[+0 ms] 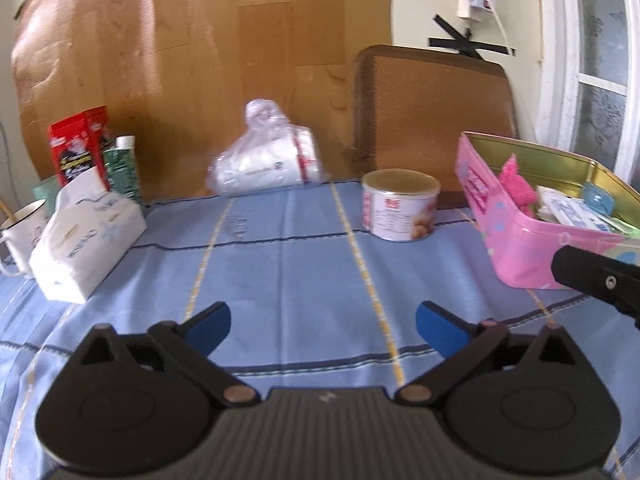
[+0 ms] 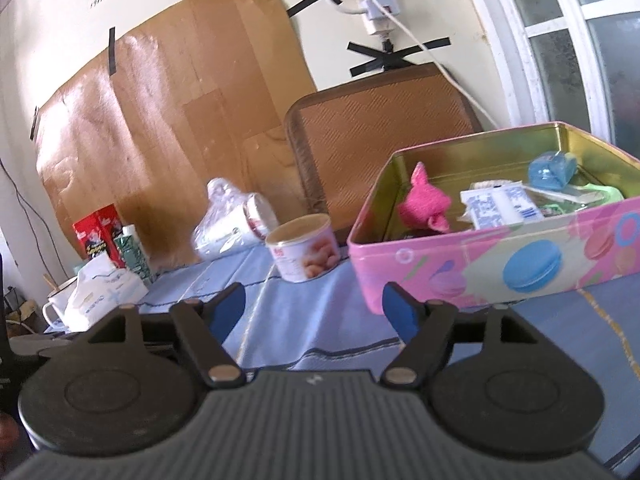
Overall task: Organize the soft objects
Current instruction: 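Withdraw the right tool from the tin and back away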
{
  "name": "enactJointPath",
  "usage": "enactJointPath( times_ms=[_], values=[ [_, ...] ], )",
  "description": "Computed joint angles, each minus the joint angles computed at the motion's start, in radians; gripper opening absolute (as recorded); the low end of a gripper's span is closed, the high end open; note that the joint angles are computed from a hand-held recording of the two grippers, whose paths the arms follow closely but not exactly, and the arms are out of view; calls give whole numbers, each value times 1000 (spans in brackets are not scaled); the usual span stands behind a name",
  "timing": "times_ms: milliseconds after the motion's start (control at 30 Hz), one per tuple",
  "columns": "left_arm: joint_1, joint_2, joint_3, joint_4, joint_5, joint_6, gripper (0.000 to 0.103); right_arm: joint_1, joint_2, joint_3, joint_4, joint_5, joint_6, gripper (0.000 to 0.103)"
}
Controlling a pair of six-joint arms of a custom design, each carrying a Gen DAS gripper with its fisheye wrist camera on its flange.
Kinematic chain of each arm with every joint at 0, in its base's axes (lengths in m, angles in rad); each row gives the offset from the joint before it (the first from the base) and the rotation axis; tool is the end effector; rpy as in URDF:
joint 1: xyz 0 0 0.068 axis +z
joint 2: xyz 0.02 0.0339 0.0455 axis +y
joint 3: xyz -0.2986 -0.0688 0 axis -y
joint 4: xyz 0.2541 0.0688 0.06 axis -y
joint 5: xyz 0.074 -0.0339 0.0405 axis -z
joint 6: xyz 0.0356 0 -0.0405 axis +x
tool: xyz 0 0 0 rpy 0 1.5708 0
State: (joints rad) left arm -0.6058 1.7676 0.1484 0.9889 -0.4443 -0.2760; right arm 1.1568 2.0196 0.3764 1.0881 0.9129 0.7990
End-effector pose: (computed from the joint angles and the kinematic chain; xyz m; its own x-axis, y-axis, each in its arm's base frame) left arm 0.1828 -0.1080 0.0871 -0.5285 0.0668 -0.8463 0.0880 0.9958 0.0236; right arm 0.1354 0.2381 0.0743 -0.3552 0.2810 -0.8916 -0.0498 0.9467 0.3182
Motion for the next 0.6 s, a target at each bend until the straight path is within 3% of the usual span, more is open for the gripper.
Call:
enactJointPath(
  times_ms=[300, 600],
  values=[
    [-28, -28, -48, 51, -45, 27, 103, 33, -23, 33, -65, 57, 7, 82],
    [-112, -67, -32, -32, -109, 31, 103, 23, -33, 10, -79, 81, 91, 89]
  ],
)
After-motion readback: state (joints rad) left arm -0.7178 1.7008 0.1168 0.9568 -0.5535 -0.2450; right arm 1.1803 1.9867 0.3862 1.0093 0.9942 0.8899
